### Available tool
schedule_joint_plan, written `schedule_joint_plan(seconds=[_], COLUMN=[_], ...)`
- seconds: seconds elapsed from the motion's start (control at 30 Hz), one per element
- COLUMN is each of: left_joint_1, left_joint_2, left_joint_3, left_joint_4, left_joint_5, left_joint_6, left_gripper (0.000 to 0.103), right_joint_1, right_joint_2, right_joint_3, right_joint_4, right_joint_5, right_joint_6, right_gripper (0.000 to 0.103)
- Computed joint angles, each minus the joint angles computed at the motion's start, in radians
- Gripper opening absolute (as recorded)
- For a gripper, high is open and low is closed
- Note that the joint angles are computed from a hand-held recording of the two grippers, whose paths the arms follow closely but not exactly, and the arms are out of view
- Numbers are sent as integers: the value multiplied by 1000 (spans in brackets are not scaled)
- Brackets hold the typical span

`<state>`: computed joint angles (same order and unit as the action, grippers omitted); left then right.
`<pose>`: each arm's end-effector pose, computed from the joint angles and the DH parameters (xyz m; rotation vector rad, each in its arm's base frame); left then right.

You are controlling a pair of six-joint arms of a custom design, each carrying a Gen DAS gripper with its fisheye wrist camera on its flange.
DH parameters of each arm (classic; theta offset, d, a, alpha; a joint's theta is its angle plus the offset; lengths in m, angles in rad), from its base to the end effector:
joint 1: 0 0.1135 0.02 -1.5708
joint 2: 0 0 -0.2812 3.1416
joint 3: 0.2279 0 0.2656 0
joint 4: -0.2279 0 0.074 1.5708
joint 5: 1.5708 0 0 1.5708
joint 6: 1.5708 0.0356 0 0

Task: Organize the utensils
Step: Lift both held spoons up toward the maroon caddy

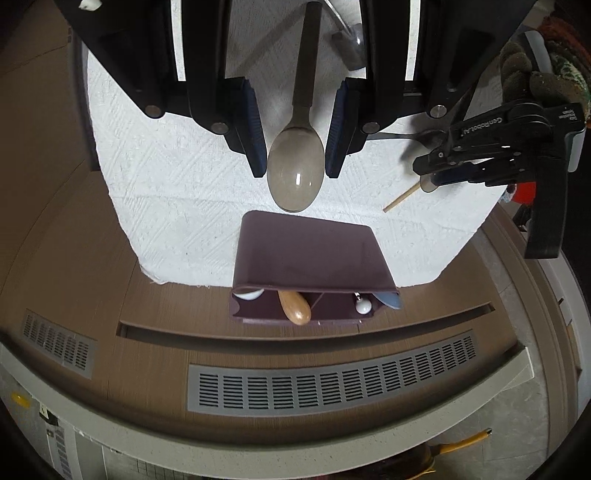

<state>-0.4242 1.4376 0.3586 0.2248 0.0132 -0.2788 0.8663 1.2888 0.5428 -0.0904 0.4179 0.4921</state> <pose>0.2092 -0.0950 0.1098 0.1842 2.4459 -0.3314 0.1690 0.1765 0.1730 -0.2451 2.3100 0.1774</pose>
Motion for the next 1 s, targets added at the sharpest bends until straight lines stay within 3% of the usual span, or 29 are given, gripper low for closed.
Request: schedule_joint_plan(seconds=[0.17,0.37,0.57,0.7,0.8,1.0], left_joint_1=[7,0,78,75,61,38], left_joint_2=[-100,-187,-198,-119,-81,-96], left_joint_3=[-28,-66,-77,-79,-78,-47], left_joint_4=[-36,-18,-3,50,82,37], left_joint_5=[14,35,159,107,79,41], left_joint_6=[10,2,72,82,74,73], left_gripper=[31,31,31,30,22,20], right_joint_1=[19,-52,-117,-155,-174,-164], right_joint_2=[-16,-4,114,205,230,197], right_joint_3=[11,-16,7,18,13,-3], right_joint_4=[-2,59,139,189,213,223], right_joint_5=[4,-93,-173,-217,-237,-209], right_joint_6=[-37,-95,-140,-145,-142,-164], right_gripper=[30,30,30,30,30,30])
